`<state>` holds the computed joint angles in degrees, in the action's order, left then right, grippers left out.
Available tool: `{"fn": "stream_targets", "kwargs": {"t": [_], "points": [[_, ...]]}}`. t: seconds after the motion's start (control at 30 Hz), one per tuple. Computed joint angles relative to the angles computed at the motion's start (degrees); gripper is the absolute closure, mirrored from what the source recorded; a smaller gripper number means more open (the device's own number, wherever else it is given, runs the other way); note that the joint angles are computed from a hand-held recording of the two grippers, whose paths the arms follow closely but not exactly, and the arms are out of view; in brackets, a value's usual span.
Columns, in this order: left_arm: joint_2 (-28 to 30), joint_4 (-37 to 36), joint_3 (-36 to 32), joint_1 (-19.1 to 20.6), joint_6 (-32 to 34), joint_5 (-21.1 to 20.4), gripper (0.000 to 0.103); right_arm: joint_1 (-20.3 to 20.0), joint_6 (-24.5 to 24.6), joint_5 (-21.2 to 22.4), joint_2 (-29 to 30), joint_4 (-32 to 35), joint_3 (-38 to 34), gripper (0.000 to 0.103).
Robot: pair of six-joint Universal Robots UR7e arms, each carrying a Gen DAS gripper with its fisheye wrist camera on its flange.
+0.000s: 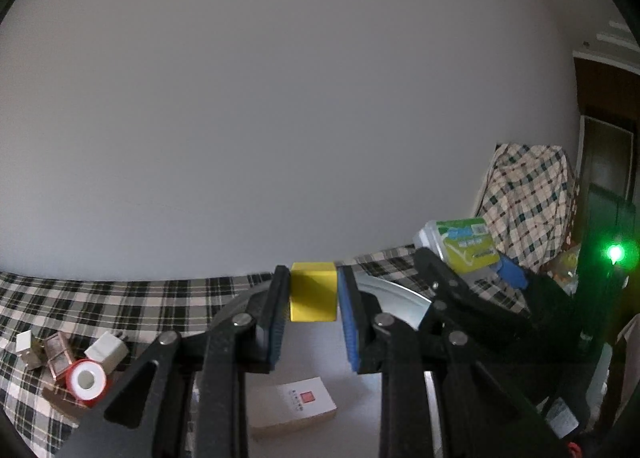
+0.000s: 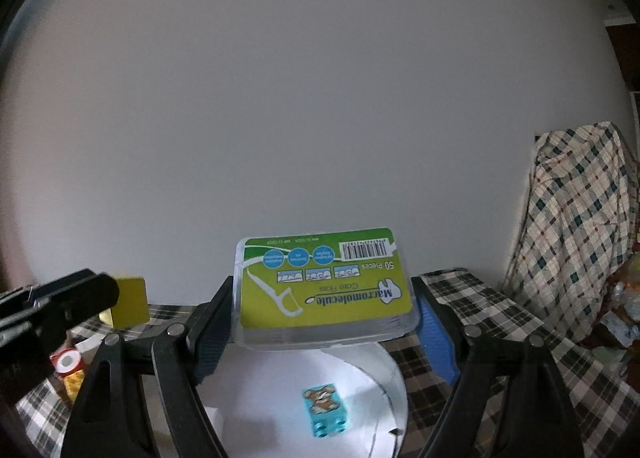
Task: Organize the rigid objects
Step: 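Open the left tool to drop the cube while the right releases the box into the tin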
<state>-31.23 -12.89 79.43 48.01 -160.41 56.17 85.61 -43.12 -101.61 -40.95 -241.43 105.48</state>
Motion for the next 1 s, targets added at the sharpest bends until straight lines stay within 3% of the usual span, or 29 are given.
{"fn": "stream_targets", "kwargs": {"t": [0.17, 0.4, 0.73, 0.8, 0.87, 0.9, 0.97, 1.0], "points": [[3.9, 5.5, -6.7, 0.7, -1.2, -1.1, 0.080, -0.4, 1.1, -3.5, -0.3, 4.9, -3.0, 0.020], [12.9, 23.0, -23.8, 1.7, -7.3, -4.5, 0.080, -1.1, 5.9, -6.3, -3.0, 14.9, -4.2, 0.020], [24.0, 43.9, -45.5, 2.5, -13.9, -6.9, 0.079, -0.5, 5.3, -9.4, -3.4, 22.0, -5.6, 0.019], [26.1, 47.4, -49.3, 2.5, -15.3, -8.7, 0.072, -0.5, 4.8, -9.1, -3.7, 24.3, -5.6, 0.019], [28.0, 50.9, -53.0, 2.6, -17.5, -11.5, 0.042, -0.6, 4.2, -8.9, -4.2, 27.5, -5.6, 0.019], [28.5, 52.1, -54.1, 2.7, -19.5, -12.6, 0.033, -0.6, 4.2, -9.4, -4.2, 27.9, -5.8, 0.019], [27.6, 51.8, -53.0, 2.9, -23.1, -14.5, 0.004, -1.1, 5.9, -7.4, -5.1, 28.4, -4.9, 0.019], [26.1, 50.2, -50.6, 2.8, -24.5, -15.4, 0.000, -1.5, 6.9, -6.1, -5.6, 28.7, -4.5, 0.016]]}}
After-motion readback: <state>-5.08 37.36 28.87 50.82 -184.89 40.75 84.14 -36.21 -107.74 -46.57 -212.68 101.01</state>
